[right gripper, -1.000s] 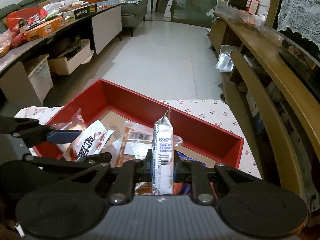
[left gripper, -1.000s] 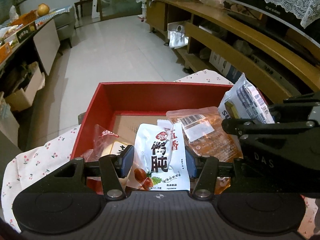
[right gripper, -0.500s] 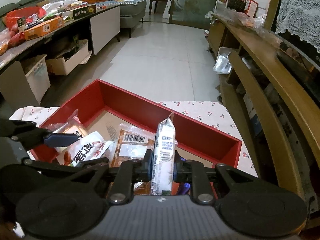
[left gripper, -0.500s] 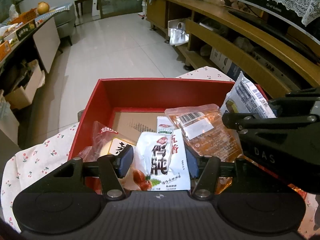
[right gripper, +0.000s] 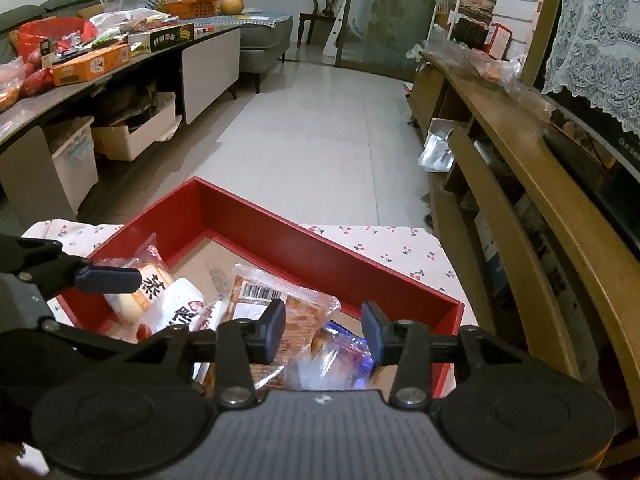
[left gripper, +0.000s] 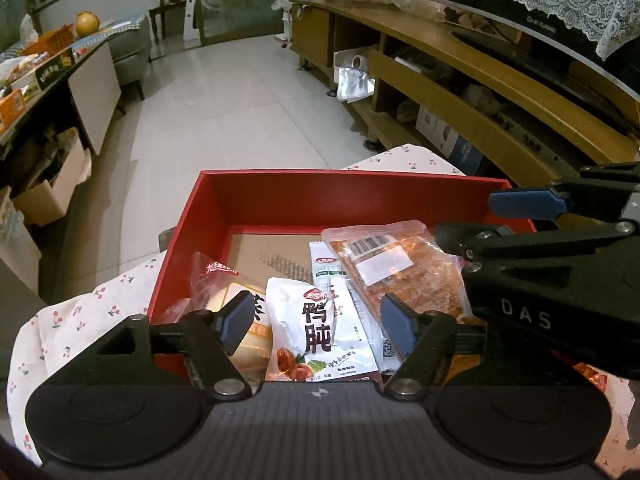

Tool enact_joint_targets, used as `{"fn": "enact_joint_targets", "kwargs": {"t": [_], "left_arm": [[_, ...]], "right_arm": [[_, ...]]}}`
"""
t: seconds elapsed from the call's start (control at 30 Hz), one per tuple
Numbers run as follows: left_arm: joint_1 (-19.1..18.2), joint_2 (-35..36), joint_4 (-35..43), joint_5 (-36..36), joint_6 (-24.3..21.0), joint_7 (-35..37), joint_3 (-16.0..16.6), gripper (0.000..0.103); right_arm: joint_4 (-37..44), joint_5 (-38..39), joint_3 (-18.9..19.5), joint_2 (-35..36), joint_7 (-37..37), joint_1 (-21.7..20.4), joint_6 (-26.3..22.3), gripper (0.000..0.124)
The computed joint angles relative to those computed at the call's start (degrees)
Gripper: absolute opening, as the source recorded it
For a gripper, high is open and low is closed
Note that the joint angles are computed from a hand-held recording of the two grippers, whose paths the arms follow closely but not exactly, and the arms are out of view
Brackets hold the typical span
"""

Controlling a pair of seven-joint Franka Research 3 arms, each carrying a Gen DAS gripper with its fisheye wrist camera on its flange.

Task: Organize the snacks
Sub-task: 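Open both grippers to release the two packets in the box, then grasp the pink sausage pack with the left gripper while the right grasps the red Trolli bag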

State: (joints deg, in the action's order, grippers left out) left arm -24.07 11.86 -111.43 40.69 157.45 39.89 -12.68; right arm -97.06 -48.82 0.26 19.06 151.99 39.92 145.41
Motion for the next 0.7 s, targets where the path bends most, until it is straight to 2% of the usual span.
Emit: {"fn": "enact_joint_targets", "kwargs": {"t": [0.43, 0.7], "left_arm": [[0.6, -3.3, -3.3, -0.7, 2.9, 0.3, -0.9, 0.078], [1.2, -5.5, -7.0, -9.2, 6.5, 7.8, -3.7, 0.079]], "right_arm": [[-3.6, -5.5, 1.1, -4.1, 4.9, 0.0, -0.2, 0.062], [-13.5, -7.1, 4.6, -12.9, 10.5, -3.3, -1.0, 0.064]]}}
